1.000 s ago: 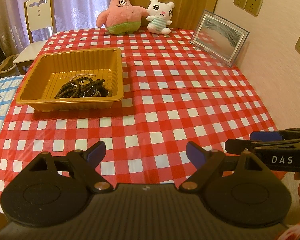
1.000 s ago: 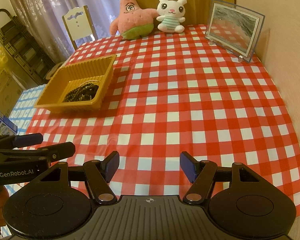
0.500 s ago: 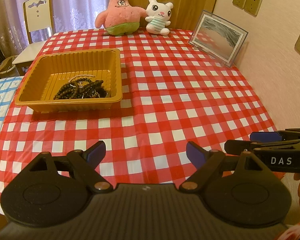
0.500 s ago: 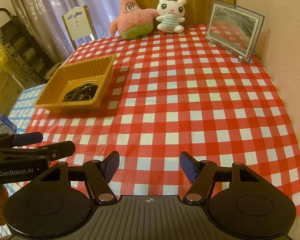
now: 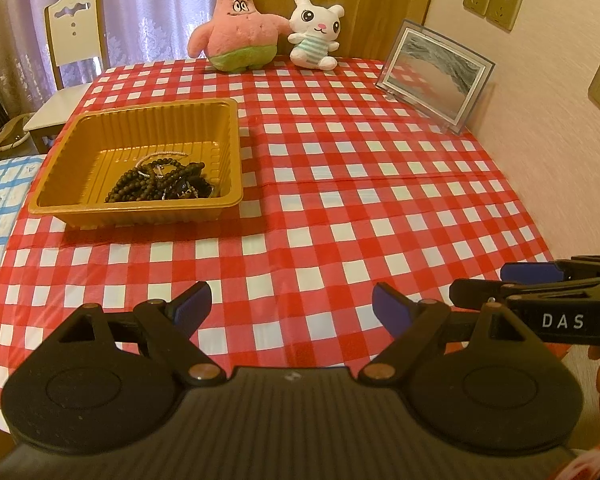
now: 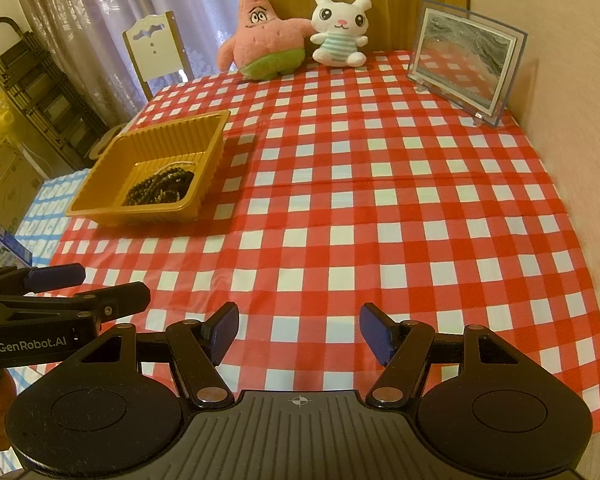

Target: Organize jewelry

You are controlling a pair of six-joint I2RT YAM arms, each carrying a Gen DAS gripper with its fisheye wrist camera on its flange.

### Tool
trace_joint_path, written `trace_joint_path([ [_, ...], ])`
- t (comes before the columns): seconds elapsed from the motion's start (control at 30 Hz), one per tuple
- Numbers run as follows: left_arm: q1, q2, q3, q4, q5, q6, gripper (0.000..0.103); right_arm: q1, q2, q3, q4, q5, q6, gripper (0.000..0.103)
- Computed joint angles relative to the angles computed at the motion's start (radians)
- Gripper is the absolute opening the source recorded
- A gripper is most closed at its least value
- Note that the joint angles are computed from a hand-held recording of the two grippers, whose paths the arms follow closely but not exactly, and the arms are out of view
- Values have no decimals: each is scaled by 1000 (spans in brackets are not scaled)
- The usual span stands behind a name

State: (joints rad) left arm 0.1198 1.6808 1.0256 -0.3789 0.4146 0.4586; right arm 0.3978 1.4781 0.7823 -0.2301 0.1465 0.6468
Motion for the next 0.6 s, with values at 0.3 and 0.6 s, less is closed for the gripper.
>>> trace_joint_path([
  [0.3, -15, -10, -4, 1, -7, -11, 86, -3, -2, -2, 4, -4, -7, 67],
  [0.6, -15, -11, -5, 2, -6, -11, 86, 1, -2, 1, 0, -1, -4, 67],
])
